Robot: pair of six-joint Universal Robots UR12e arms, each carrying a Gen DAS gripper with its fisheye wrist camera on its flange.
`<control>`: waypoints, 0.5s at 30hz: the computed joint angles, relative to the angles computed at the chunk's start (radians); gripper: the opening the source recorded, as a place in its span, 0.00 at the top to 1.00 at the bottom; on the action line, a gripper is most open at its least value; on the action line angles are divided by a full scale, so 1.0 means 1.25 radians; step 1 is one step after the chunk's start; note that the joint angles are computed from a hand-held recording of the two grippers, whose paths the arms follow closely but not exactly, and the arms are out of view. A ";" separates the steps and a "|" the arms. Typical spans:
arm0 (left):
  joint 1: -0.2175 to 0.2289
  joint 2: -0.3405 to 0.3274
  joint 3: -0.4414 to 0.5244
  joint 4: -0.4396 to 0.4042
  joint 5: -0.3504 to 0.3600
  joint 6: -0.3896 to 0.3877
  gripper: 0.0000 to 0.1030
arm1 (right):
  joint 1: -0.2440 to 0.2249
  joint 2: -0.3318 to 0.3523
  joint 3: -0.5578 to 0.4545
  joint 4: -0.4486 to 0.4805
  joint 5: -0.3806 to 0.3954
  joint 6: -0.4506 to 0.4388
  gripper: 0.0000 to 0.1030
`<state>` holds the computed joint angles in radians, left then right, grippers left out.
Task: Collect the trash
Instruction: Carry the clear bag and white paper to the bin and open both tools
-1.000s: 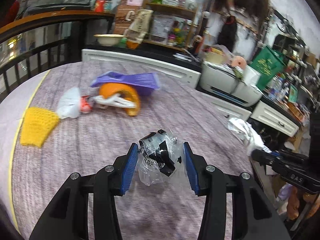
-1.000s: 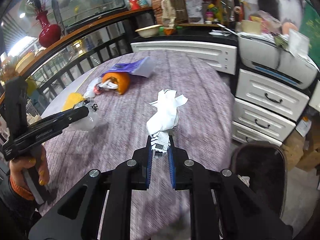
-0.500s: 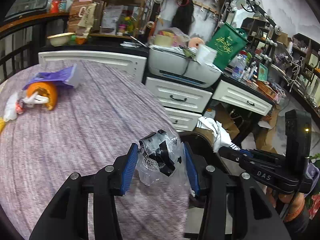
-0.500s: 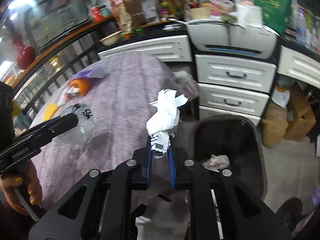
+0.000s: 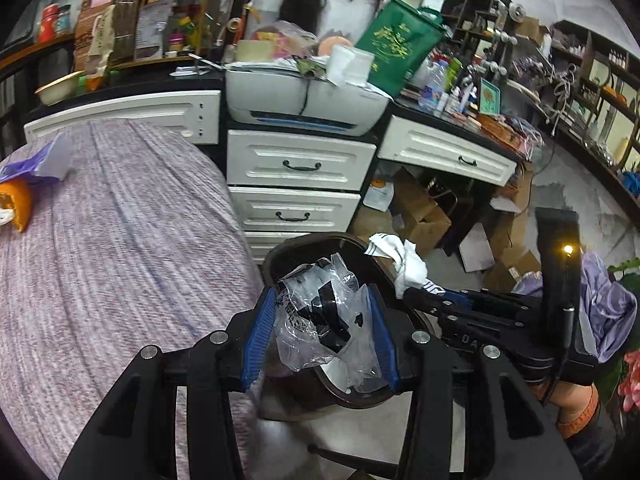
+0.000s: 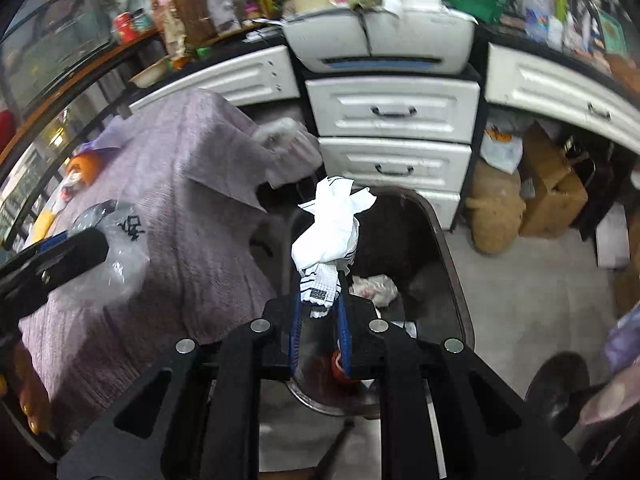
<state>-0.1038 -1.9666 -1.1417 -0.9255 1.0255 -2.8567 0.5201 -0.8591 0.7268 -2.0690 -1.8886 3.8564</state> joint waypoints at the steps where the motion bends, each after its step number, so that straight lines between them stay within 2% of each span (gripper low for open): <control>1: -0.004 0.000 -0.001 -0.004 0.004 0.006 0.56 | -0.003 -0.002 0.007 0.008 0.003 0.013 0.83; 3: -0.010 -0.002 -0.001 -0.016 0.008 0.019 0.56 | -0.006 -0.007 0.020 0.015 0.006 0.036 0.79; 5: -0.016 -0.004 -0.001 -0.026 0.015 0.028 0.56 | -0.011 -0.019 0.048 0.002 0.021 0.070 0.66; 7: -0.020 -0.007 0.002 -0.038 0.020 0.036 0.56 | -0.012 -0.029 0.068 -0.009 0.018 0.090 0.28; 9: -0.024 -0.010 0.005 -0.050 0.023 0.040 0.56 | -0.009 -0.039 0.086 -0.025 -0.013 0.108 0.25; 15: -0.034 -0.020 0.014 -0.075 0.030 0.050 0.56 | -0.012 -0.068 0.133 -0.052 -0.023 0.157 0.25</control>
<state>-0.1464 -1.9910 -1.1238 -1.0198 1.0635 -2.7947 0.5057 -0.9439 0.8929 -2.1335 -1.9168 4.0522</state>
